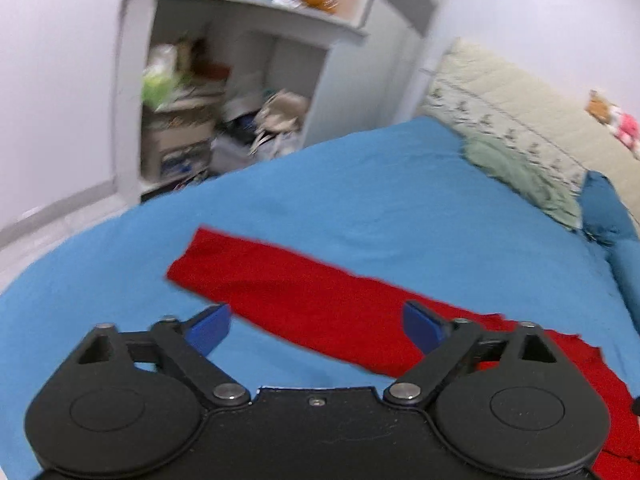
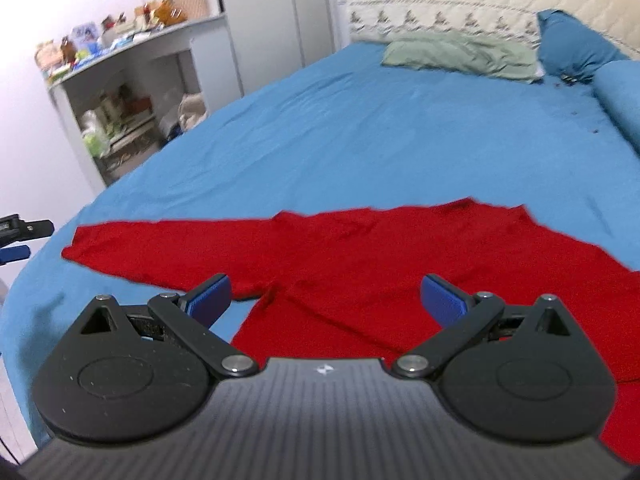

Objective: Fold small clothes

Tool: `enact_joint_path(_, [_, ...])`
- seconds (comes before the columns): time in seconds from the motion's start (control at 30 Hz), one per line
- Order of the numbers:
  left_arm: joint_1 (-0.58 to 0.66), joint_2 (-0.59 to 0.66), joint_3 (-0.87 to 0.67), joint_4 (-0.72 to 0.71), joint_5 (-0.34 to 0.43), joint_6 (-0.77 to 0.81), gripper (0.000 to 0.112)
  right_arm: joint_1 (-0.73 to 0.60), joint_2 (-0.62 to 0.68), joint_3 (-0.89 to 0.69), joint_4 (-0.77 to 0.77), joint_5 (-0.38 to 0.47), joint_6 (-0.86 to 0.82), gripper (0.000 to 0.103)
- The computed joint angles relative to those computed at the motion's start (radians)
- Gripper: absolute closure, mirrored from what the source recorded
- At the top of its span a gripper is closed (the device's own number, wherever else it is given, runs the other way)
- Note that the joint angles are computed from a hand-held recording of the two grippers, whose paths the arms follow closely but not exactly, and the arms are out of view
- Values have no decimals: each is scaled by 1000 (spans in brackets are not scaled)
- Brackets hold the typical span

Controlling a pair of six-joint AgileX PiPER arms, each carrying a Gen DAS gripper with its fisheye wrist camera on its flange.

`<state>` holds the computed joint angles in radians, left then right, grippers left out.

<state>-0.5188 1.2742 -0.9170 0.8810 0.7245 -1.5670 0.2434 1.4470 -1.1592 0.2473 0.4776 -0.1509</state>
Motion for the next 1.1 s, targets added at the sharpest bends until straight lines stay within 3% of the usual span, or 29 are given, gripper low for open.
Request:
enact_joint_path(0.13, [173,56,95,-16,-203,-15,52,39,74,-11,-17,-30,32,0])
enact_joint_path(0.23, [270,108,135,34,-332,-102,60,60,114,-12,-37,-55,54,0])
enact_joint_path(0.37, [335,161,163,293,-422,-389,68,73,166,-27,-55,-78,68,0])
enact_joint_path(0.4, [341,178,154,350,-418,-446,69,75,178,-31,-60,-83,72,0])
enact_joint_path(0.43, [336,195,137,367,-399,-465,77,74,190,-34,-62,-90,70,0])
enact_joint_path(0.47, [336,214,120,377,-380,-475,92,78,200,-35,-72,-98,81,0])
enact_joint_path(0.53, [339,241,97,381,-368,-475,104,74,217,-33,-66,-113,71,0])
enact_joint_path(0.7, [235,269,29,374,-221,-407,107,57,225,-11,-27,-146,47,0])
enact_joint_path(0.77, [202,265,2,411,-221,-426,107,42,213,5,-18,-156,51,0])
enact_joint_path(0.83, [121,266,-57,414,-168,-380,107,26,196,14,-28,-157,75,0])
enact_joint_path(0.93, [-20,321,-214,394,-90,-231,107,-27,159,30,21,-144,43,0])
enact_joint_path(1.1, [-237,558,-619,260,-81,95,107,-140,85,60,16,-122,53,0])
